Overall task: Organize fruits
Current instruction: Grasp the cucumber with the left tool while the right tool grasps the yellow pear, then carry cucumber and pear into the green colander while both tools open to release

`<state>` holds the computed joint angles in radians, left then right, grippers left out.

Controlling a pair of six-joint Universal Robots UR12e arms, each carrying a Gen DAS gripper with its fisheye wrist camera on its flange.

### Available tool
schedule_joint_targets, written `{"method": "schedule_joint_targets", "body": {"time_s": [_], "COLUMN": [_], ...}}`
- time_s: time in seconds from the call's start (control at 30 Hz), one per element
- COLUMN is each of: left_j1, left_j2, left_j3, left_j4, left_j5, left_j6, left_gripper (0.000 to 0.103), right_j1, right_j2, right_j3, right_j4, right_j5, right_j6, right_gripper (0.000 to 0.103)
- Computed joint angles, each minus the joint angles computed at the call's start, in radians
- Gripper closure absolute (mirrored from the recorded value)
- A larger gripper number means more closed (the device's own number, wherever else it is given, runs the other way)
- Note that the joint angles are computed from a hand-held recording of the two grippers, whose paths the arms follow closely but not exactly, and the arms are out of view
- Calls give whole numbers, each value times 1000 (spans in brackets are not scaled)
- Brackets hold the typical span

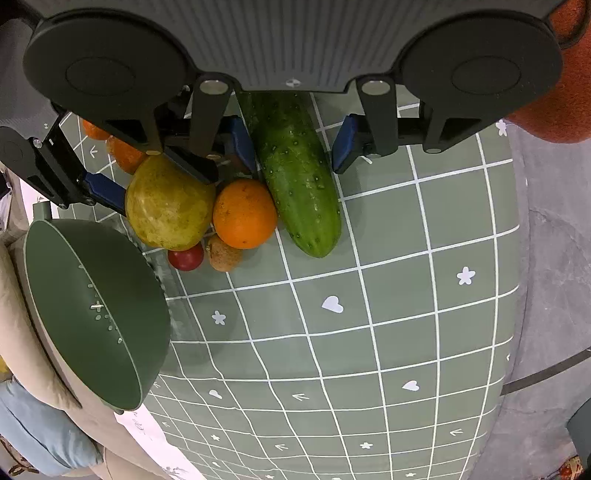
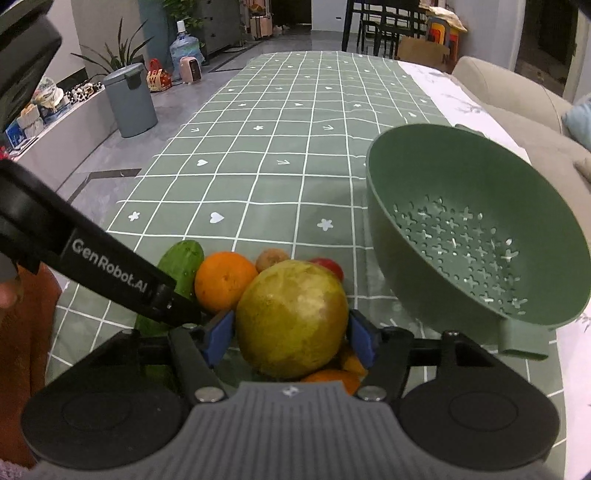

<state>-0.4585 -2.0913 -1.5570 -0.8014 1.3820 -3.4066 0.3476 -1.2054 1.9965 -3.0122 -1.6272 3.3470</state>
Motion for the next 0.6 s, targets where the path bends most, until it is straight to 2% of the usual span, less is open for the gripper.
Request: {"method": "schedule_joint_targets", "body": {"time_s": [0.1, 0.3, 0.43, 0.6], "left_j1": [-1, -3, -10, -13], "left_j2": [1, 25, 57, 106], "left_j3": [-3, -40, -78, -144], "left_j4": [7, 74, 140, 255], "left_j5": [-1, -4, 8, -12], "left_j6": [4, 13, 23, 49], "left_gripper": [54, 57, 59, 60], "right_j1": [2, 18, 29, 44], "right_j2": [2, -12, -35, -71], "right_j3": [0, 13, 28, 57], "right_j4": [-8, -44, -58, -92], "right_j5": [-8, -54, -82, -119], "right_j6": [-6, -35, -37, -7], "right_gripper": [41, 41, 42, 42]}}
